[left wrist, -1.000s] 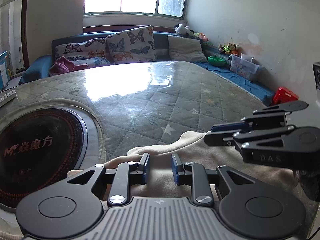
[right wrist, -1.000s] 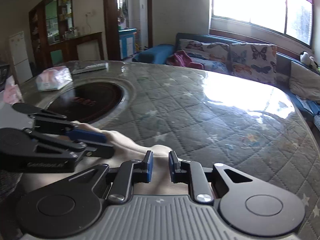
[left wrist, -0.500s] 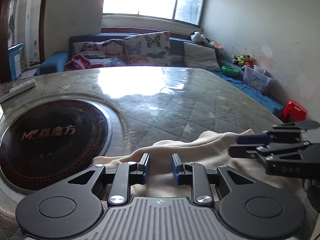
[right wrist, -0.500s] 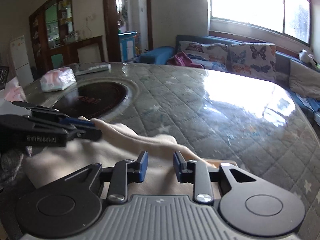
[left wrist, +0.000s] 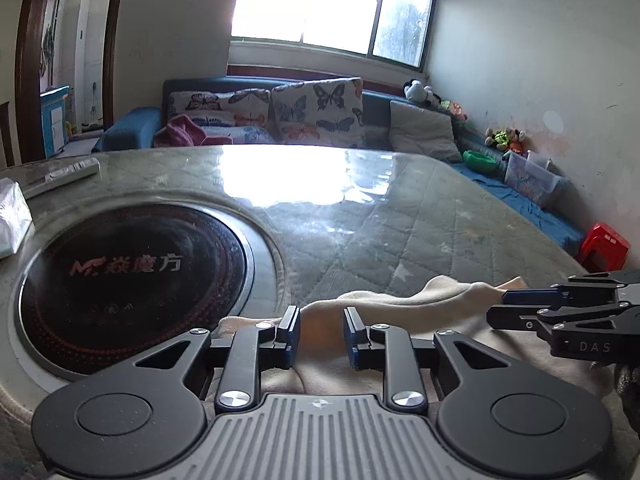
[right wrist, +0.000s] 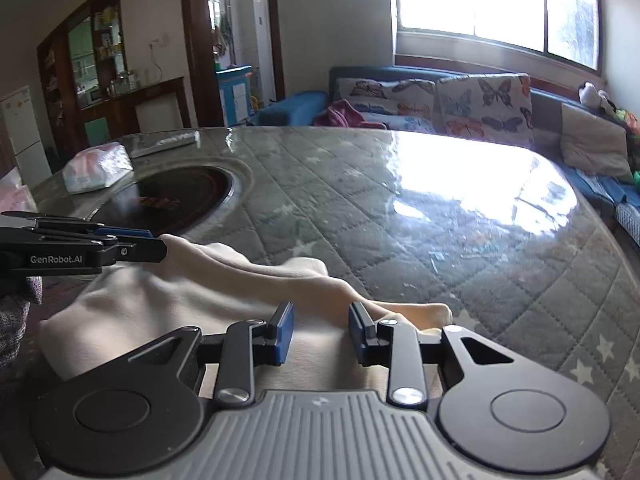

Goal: Fold clothes
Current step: 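Open both grippers and release the folded sweatshirt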

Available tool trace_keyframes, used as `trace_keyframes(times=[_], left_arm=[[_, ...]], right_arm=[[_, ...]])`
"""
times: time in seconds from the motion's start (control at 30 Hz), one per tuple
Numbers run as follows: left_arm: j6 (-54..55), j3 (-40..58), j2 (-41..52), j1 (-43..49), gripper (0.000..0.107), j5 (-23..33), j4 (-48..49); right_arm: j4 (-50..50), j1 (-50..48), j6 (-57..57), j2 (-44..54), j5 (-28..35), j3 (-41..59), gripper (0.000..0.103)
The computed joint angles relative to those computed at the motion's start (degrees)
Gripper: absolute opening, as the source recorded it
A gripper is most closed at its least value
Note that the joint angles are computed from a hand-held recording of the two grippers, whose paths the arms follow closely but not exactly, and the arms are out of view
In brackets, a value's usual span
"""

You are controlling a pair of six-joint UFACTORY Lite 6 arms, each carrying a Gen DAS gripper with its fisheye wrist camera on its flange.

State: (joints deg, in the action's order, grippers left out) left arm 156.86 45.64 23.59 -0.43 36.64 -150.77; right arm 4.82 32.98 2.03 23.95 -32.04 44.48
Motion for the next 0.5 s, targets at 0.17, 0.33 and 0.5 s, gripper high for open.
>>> trace_keyframes(times=[0.17,0.33,0.5], left_arm=[[-3.1,-6.9,-6.0,0.7,0.026,2.3,6.2],[-1.4,-11.3,-7.2,-0.5,0.026,4.2,6.1],[4.8,-14.5,-6.6,-1.0,0.026,6.7,2.0]], right_arm=[[-0.2,3.1,-1.3,-2.8,-0.6,-3.1,0.036],[4.0,8.2,-6.1,-2.2,-3.4,-4.8,0.038],[10.5,12.8,-12.8,-0.6,-7.4,-5.9,0.044]])
